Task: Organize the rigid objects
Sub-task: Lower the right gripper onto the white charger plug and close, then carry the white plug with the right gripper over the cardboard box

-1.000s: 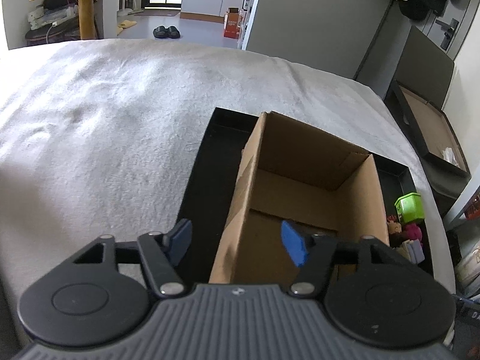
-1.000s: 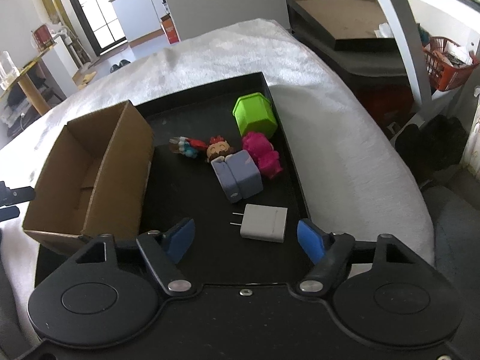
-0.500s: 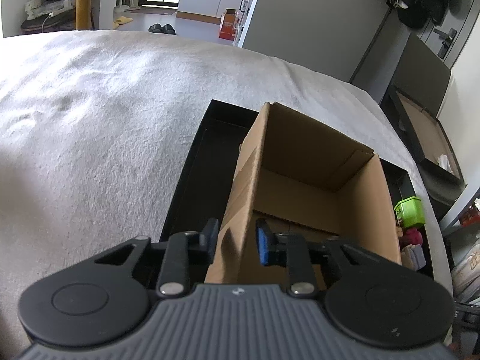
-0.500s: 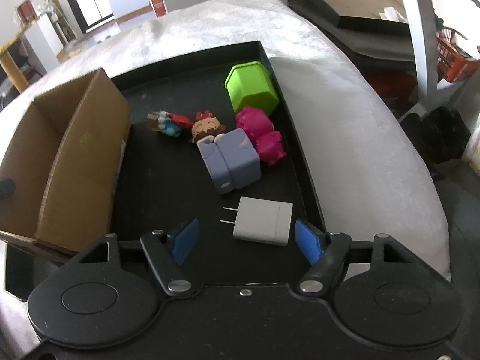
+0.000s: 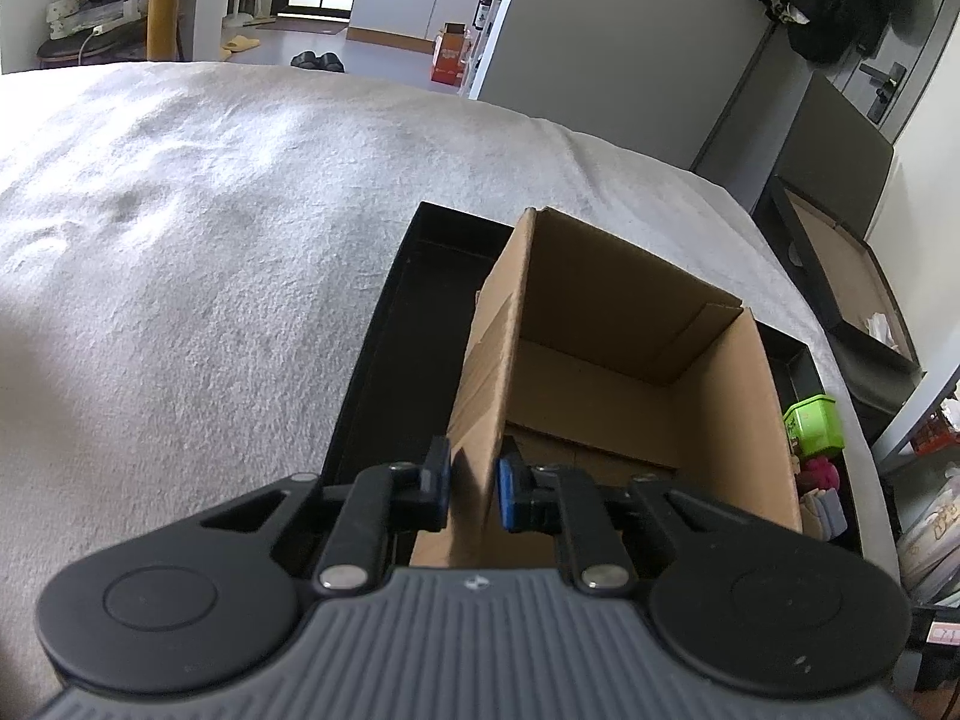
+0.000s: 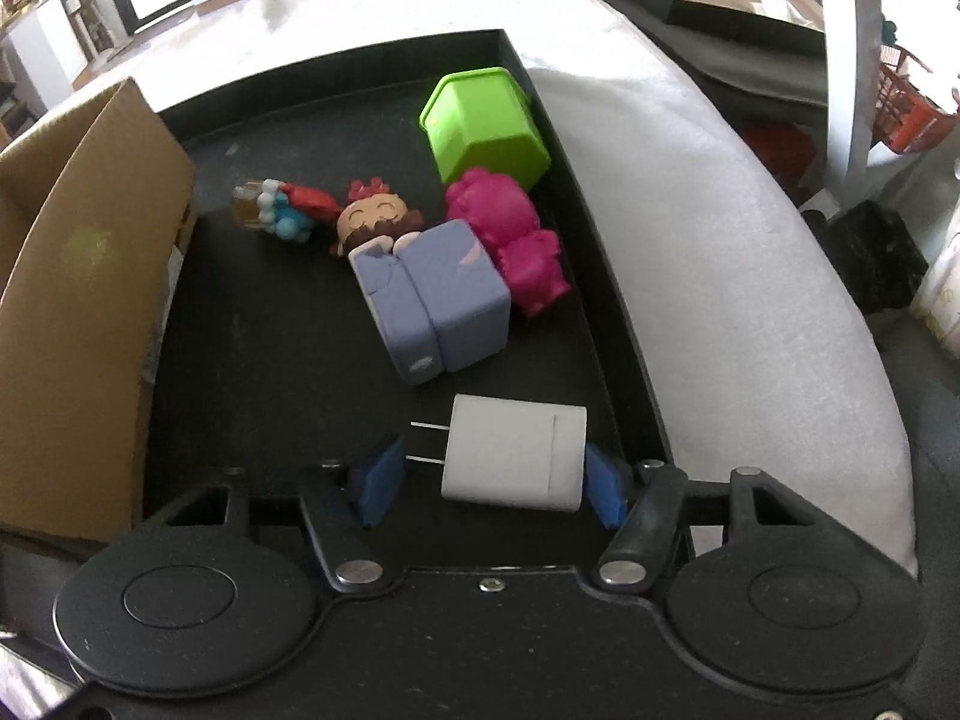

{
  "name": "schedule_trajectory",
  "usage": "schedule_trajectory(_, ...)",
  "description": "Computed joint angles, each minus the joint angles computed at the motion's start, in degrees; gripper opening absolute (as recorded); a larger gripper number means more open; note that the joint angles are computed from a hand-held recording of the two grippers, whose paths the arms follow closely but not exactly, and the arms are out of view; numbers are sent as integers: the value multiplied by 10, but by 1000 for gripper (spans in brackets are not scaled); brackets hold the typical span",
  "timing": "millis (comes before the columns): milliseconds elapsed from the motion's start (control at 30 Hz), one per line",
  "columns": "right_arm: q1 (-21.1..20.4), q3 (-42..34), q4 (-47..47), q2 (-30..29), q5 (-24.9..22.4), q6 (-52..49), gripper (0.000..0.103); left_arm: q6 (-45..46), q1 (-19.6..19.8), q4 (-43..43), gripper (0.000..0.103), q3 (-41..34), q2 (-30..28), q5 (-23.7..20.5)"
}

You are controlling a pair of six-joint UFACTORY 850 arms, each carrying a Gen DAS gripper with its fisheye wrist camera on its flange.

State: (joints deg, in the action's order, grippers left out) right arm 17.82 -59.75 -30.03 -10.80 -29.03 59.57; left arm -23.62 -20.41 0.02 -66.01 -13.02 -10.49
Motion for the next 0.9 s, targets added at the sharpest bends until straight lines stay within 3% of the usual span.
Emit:
schedule_trajectory(333,7,5,19,22,8,-17,61,-41,-3,43,14,3,1,4)
schedule_trajectory(900,36,-30,-51,36,20,1,61,45,3,-51,15,9,5,6)
